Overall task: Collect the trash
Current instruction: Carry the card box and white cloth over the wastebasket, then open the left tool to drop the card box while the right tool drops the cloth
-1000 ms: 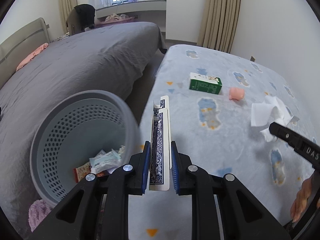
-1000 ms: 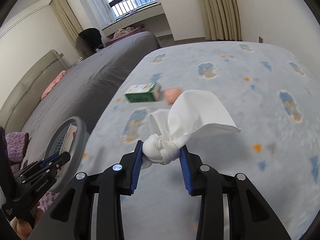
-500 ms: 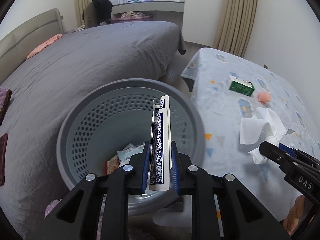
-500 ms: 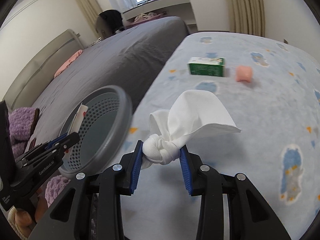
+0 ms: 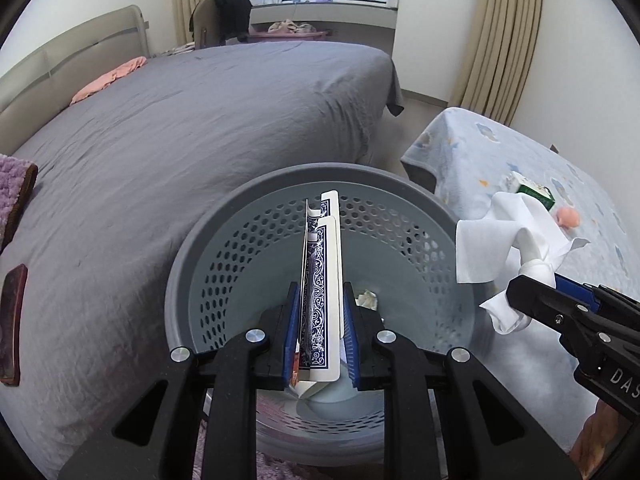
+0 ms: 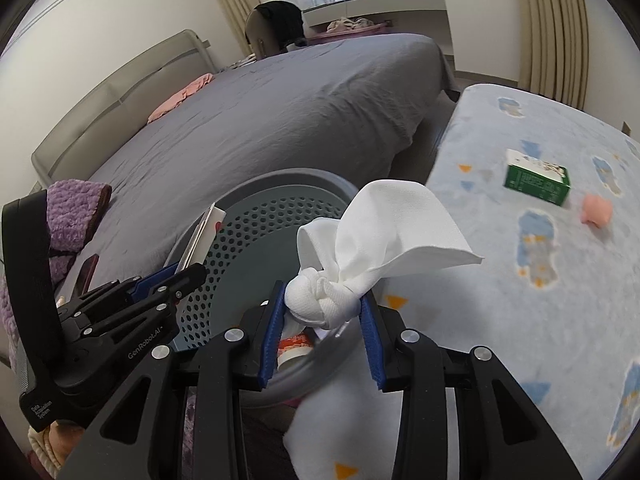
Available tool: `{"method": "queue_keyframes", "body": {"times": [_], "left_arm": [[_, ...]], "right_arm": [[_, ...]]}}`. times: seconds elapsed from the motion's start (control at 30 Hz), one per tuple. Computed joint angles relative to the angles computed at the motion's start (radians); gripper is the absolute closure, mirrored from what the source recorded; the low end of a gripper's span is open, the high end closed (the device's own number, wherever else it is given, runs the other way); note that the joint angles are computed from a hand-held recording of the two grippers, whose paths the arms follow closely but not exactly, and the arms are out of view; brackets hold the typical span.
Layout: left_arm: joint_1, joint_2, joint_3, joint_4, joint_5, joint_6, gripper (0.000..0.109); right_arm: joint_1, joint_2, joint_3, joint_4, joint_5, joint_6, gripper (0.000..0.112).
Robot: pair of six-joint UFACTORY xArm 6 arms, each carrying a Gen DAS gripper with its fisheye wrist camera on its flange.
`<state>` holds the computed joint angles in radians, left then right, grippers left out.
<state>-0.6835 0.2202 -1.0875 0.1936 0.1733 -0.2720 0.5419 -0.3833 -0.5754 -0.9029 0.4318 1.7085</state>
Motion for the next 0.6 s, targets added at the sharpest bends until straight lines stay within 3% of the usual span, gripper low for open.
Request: {"method": "queue_keyframes", "body": {"times": [0.27,0.6], "left_arm": [[0.022,0.024,-0.011,-0.057,0.005,0.043,0.087],[0.029,0.029,-0.015,-0.165,-0.001,0.134,0.085]], "right_arm": [[-0.016,0.107,-0.077,0.041,-0.038,-0.075,0.077],[-0.018,0.136,-0.108,0.038,-0.035,-0.095,0.075]]}}
